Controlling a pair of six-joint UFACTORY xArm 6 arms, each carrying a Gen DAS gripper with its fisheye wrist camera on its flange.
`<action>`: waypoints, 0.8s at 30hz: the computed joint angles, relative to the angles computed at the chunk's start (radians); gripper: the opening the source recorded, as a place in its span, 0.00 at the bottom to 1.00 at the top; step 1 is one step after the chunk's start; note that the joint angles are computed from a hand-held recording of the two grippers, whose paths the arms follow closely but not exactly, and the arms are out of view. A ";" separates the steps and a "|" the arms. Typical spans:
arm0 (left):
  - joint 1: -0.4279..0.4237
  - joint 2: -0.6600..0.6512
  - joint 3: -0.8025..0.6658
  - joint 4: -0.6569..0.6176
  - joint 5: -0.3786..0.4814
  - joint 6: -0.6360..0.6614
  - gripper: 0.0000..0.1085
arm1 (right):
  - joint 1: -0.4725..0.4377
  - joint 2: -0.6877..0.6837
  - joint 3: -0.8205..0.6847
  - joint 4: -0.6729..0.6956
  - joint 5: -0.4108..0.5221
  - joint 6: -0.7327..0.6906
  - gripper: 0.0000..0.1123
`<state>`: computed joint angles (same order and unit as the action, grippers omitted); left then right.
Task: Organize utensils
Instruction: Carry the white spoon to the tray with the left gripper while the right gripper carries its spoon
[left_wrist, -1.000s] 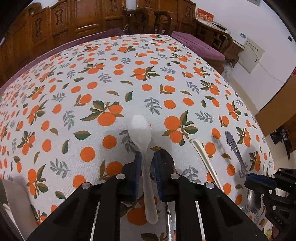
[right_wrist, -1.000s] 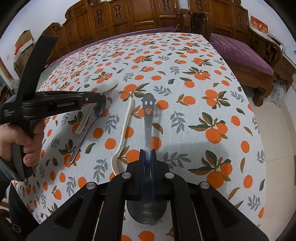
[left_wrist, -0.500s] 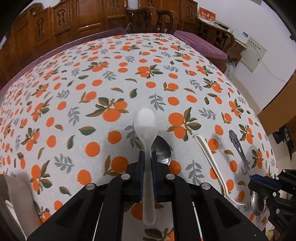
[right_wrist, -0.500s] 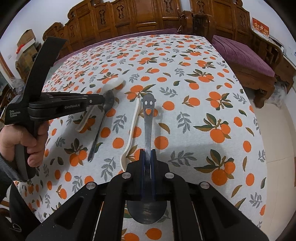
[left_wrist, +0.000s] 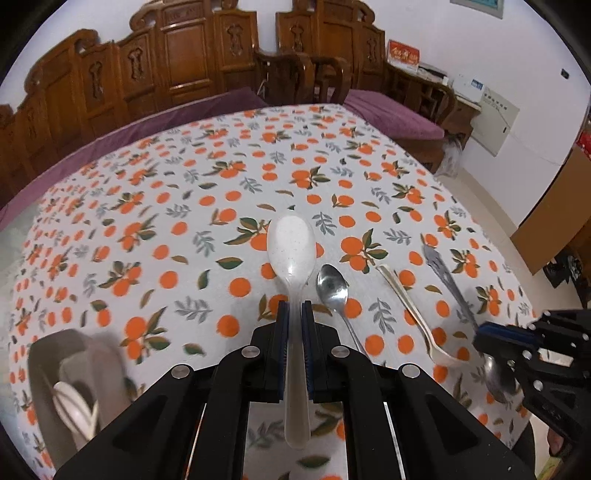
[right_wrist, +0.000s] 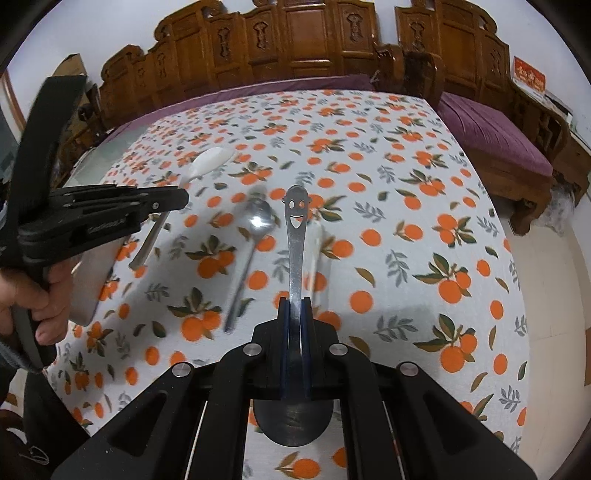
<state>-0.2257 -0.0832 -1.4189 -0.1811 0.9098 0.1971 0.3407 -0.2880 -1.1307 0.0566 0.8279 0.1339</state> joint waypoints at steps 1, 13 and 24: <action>0.004 -0.013 0.008 -0.003 0.000 0.004 0.06 | 0.008 0.001 -0.007 -0.003 0.000 0.005 0.07; 0.096 -0.182 0.083 -0.058 0.048 0.058 0.06 | 0.126 0.024 -0.081 -0.063 0.011 0.072 0.07; 0.229 -0.299 0.145 -0.116 0.089 0.133 0.06 | 0.223 0.088 -0.164 -0.097 0.017 0.117 0.07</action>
<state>0.0035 -0.3824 -1.2744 -0.2966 0.9991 0.3304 0.5636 -0.2000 -1.2946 -0.0407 0.8453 0.2505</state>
